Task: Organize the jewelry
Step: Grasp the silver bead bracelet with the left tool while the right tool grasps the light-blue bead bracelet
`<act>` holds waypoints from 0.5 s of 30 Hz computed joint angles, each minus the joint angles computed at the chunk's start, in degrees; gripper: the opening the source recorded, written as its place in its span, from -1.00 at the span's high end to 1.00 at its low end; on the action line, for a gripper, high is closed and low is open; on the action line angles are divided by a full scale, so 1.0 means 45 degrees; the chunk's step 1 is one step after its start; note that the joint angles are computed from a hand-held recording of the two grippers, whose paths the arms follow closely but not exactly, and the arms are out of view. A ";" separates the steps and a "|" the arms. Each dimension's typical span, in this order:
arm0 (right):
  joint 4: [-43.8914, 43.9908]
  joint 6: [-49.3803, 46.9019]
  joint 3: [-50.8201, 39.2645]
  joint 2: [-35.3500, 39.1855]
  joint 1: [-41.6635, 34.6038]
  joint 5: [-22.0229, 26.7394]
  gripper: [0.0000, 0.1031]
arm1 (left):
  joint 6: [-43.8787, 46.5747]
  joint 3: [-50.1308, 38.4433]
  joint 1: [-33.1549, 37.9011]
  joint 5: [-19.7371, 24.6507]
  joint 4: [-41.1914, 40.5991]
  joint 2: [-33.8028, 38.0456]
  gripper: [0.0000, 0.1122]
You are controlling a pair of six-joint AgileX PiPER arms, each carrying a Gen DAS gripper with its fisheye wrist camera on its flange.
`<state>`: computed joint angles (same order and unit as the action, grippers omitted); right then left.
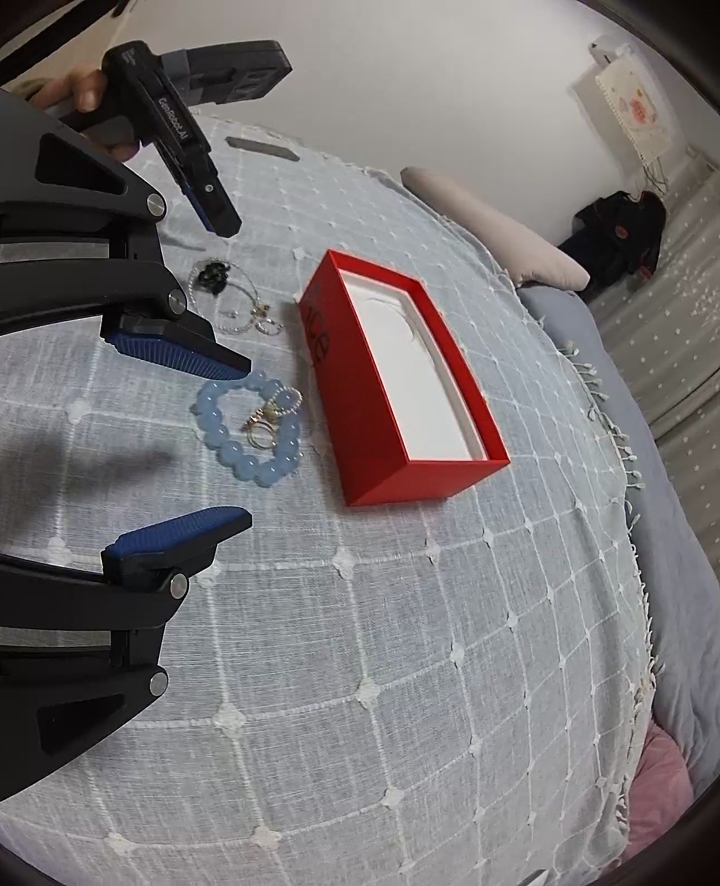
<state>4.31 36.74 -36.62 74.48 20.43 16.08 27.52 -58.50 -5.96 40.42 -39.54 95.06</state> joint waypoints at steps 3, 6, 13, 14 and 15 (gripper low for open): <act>0.1098 -0.1167 -0.0144 0.0534 -0.0480 -0.0026 0.06 | -0.0638 -0.0766 -0.0382 0.0320 0.0807 0.0749 0.08; 0.2835 -0.3069 -0.0297 0.0954 -0.0978 0.0063 0.06 | -0.0978 -0.1130 -0.0549 0.0416 0.1317 0.1023 0.18; 0.5235 -0.5961 -0.1161 0.2292 -0.1600 0.0494 0.06 | -0.1562 -0.1747 -0.1250 0.0319 0.2346 0.1350 0.23; 0.5116 -0.5899 -0.1275 0.2446 -0.1566 0.0531 0.09 | -0.1619 -0.1886 -0.1277 0.0338 0.2482 0.1438 0.26; 0.4915 -0.5784 -0.1396 0.2594 -0.1526 0.0570 0.11 | -0.1675 -0.1993 -0.1302 0.0342 0.2612 0.1505 0.30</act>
